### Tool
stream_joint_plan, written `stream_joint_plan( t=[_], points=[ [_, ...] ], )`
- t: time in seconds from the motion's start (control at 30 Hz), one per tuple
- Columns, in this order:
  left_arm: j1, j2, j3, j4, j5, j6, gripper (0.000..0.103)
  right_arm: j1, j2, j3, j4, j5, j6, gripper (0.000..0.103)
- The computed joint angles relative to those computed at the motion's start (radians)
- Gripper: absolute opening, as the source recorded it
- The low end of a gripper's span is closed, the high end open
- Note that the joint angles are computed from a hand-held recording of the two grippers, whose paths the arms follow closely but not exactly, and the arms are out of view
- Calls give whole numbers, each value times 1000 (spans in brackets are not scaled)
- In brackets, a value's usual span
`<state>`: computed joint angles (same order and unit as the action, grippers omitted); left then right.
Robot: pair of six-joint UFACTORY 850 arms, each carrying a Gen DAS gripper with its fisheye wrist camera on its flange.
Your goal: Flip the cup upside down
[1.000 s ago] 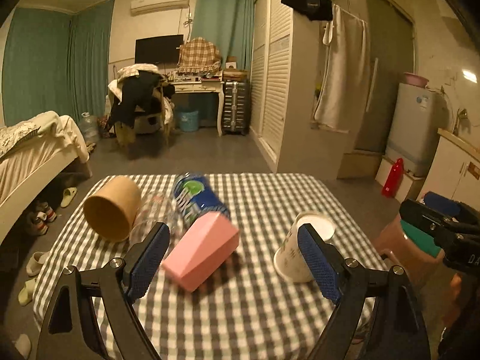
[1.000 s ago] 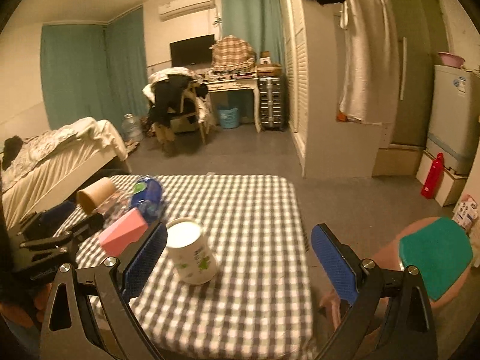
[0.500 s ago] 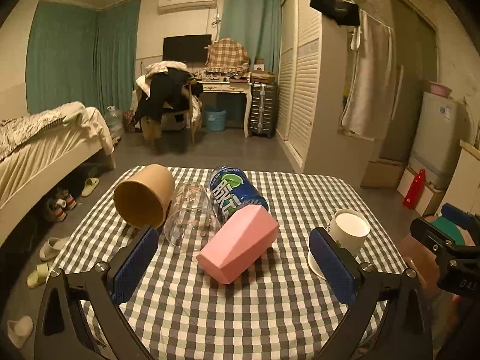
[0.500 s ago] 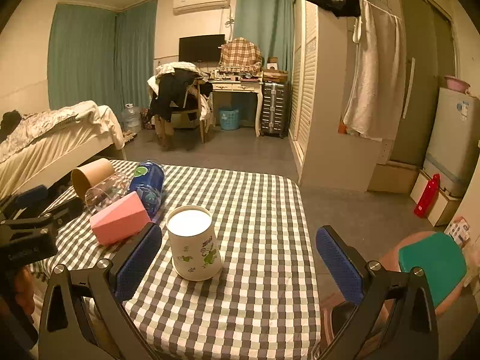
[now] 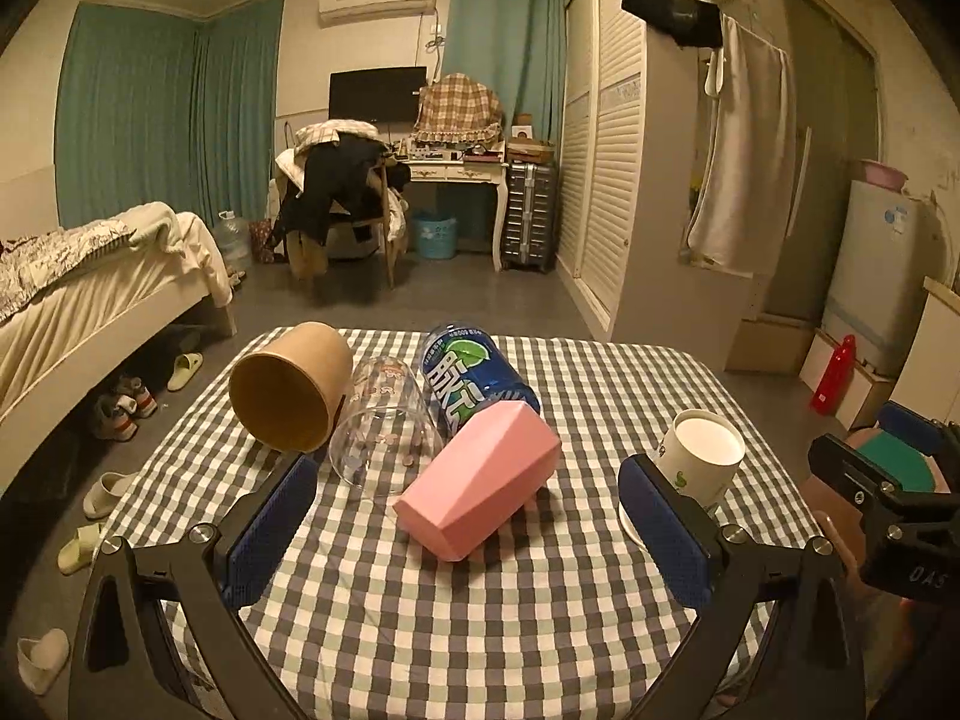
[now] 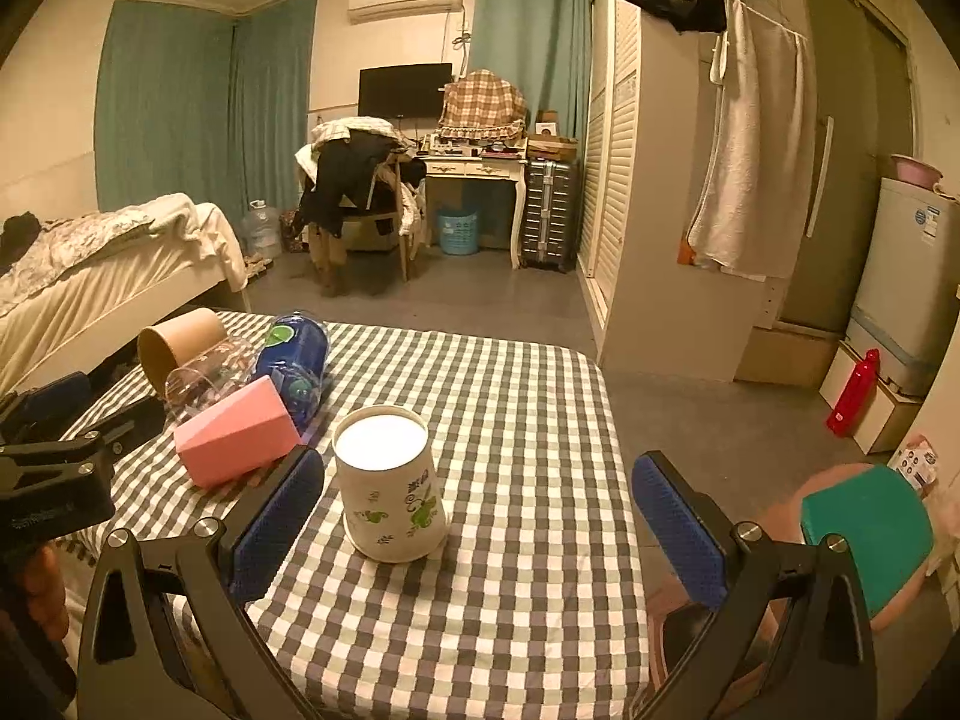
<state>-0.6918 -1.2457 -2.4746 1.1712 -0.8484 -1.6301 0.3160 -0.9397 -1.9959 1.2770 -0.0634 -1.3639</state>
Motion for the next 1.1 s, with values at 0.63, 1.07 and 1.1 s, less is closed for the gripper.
stream_joint_plan(
  t=[0.63,1.07,1.1],
  points=[
    [-1,8,16,12,-13,-11,103,10,-14,-18,-297,6,293,103],
    [0,33,57,33,-12,-56,103,13,-20,-25,-498,13,487,103],
    [1,32,54,32,-13,-54,103,13,-20,-25,-528,13,517,103]
  ],
)
